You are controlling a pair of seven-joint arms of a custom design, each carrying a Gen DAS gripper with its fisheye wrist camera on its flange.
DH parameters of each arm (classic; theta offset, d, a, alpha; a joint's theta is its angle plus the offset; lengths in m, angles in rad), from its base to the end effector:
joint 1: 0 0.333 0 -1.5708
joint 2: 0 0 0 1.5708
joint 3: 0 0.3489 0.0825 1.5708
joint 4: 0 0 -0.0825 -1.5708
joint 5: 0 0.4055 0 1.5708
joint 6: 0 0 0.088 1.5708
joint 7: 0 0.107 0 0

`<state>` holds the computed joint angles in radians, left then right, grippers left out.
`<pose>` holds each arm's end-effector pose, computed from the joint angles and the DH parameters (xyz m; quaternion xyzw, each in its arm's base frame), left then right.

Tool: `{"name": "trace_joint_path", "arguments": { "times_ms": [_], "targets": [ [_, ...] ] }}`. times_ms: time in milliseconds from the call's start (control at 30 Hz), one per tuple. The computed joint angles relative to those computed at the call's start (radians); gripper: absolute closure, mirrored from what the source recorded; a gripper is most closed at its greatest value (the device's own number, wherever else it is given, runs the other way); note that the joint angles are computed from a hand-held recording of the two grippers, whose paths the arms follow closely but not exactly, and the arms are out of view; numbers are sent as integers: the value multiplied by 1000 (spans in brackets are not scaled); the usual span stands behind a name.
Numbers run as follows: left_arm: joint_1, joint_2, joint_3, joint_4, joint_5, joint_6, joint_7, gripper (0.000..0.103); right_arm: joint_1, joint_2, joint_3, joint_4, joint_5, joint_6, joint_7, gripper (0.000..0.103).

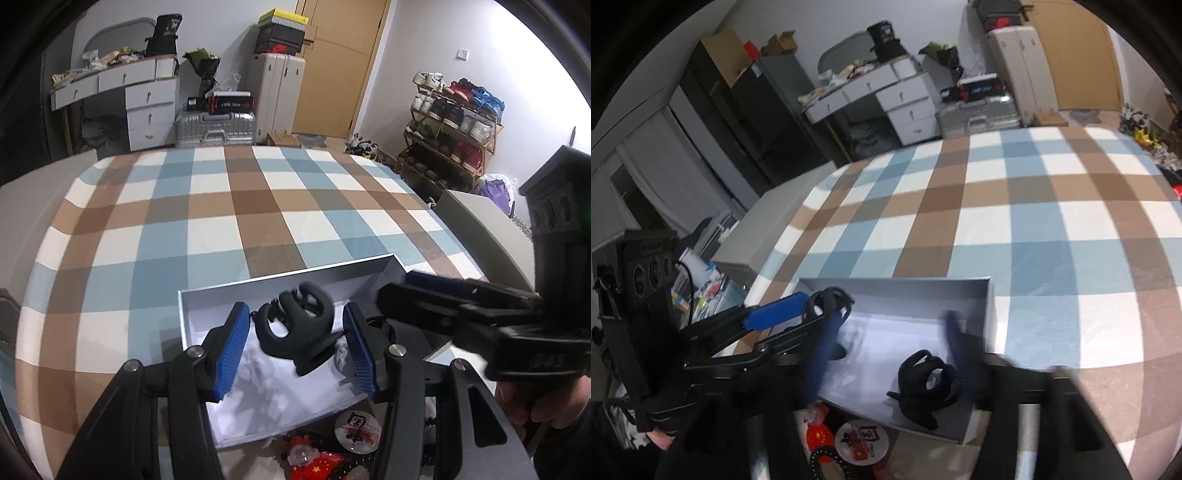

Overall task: Organize jewelry
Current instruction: 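Carry both claw clips into the grey box and open both grippers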

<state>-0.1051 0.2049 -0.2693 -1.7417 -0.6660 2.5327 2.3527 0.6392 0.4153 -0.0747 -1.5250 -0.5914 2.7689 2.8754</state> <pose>0.6496 -0.2315 0.5474 -0.3914 0.8332 -0.3838 0.0725 0.6230 0.4358 0.5351 -0.5476 0.7111 -0.1591 0.4113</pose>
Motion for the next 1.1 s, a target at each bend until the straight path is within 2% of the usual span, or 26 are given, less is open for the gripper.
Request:
{"name": "trace_joint_path", "arguments": {
  "times_ms": [33,100,133,167,300,467,533,600,633,767,900,1000,1067,1100],
  "targets": [
    [4,-8,-3,-8,-17,6,15,47,29,-10,-32,-6,-46,-4,46,20],
    [10,-36,-8,-34,-59,27,53,36,63,-30,-65,-13,-126,-28,131,0],
    [11,-50,-9,-48,-79,36,76,30,83,-42,-84,-20,-187,-37,198,0],
    [8,-59,-6,-57,-94,48,92,30,110,-56,-104,-24,-255,-64,268,0],
    [-8,-107,7,-106,-141,113,145,29,148,-65,-89,20,-354,-282,348,0],
    [-24,-153,31,-159,-214,143,199,29,160,-82,-43,33,-418,-445,442,0],
    [-32,-171,40,-181,-231,156,216,29,160,-92,-24,28,-455,-482,477,0],
    [-38,-186,50,-200,-243,162,229,29,176,-96,-5,39,-508,-564,496,0],
    [-41,-193,55,-207,-250,162,233,29,191,-88,4,62,-535,-641,489,0],
    [-50,-219,74,-229,-275,151,240,29,226,-104,37,64,-682,-788,534,0],
    [-61,-243,89,-250,-321,158,269,29,236,-174,68,-33,-872,-818,705,0],
    [-68,-254,97,-259,-335,157,281,29,191,-266,92,-157,-1005,-678,899,0],
    [-72,-264,103,-267,-349,147,292,29,162,-275,116,-160,-972,-661,909,0],
    [-74,-269,106,-272,-355,146,298,29,138,-290,123,-179,-984,-594,939,0]
  ]
}}
